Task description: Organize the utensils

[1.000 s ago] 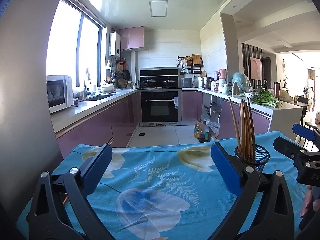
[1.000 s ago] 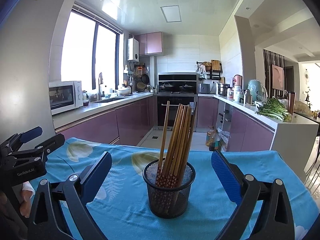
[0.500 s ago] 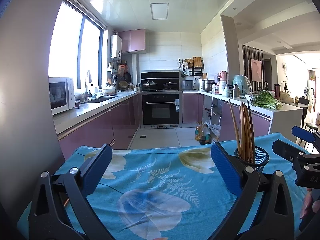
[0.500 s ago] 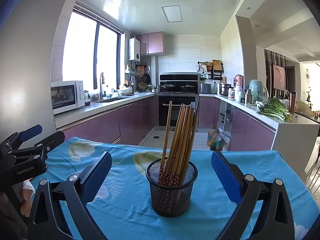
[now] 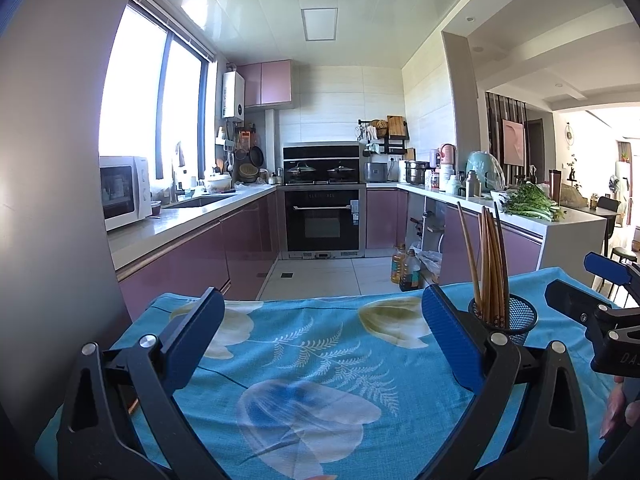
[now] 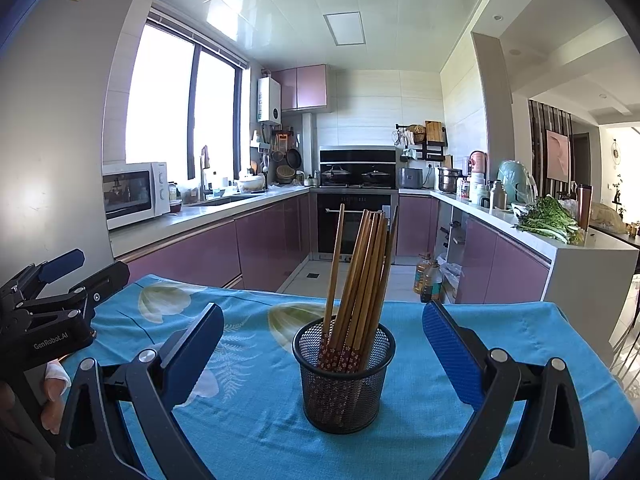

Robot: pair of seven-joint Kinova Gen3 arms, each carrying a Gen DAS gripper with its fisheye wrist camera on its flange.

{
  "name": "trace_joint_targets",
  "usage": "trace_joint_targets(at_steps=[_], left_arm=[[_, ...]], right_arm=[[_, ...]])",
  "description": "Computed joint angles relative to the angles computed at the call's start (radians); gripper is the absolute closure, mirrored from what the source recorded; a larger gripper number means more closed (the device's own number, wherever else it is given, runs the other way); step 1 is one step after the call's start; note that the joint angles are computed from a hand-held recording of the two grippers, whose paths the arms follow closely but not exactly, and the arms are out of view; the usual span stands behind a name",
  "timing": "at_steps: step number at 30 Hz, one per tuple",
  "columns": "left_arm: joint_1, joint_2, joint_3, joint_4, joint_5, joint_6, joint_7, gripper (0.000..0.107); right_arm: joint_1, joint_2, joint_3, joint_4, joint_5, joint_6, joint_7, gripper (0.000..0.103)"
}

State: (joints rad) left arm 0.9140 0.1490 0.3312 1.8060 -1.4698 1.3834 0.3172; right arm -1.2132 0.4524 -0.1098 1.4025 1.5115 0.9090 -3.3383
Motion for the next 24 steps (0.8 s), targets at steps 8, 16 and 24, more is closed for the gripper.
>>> trace_joint_targets(at_steps=[8, 16, 24], left_arm=[[0.002, -0.002, 0.0, -0.002, 0.005, 0.005, -0.004, 0.01], [0.002, -0.002, 0.002, -0.003, 0.005, 0.011, -0.003, 0.01], [0.004, -0.001, 0.001, -0.004, 0.004, 0.012, -0.004, 0.01]], right_arm=[[0.001, -0.001, -0.001, 0.0, -0.001, 0.0, 0.002, 0.007], [-0.001, 0.001, 0.0, -0.003, -0.003, 0.002, 0.003, 0.007], [-0.001, 0.0, 0.001, -0.005, -0.006, 0.001, 0.006, 0.007]])
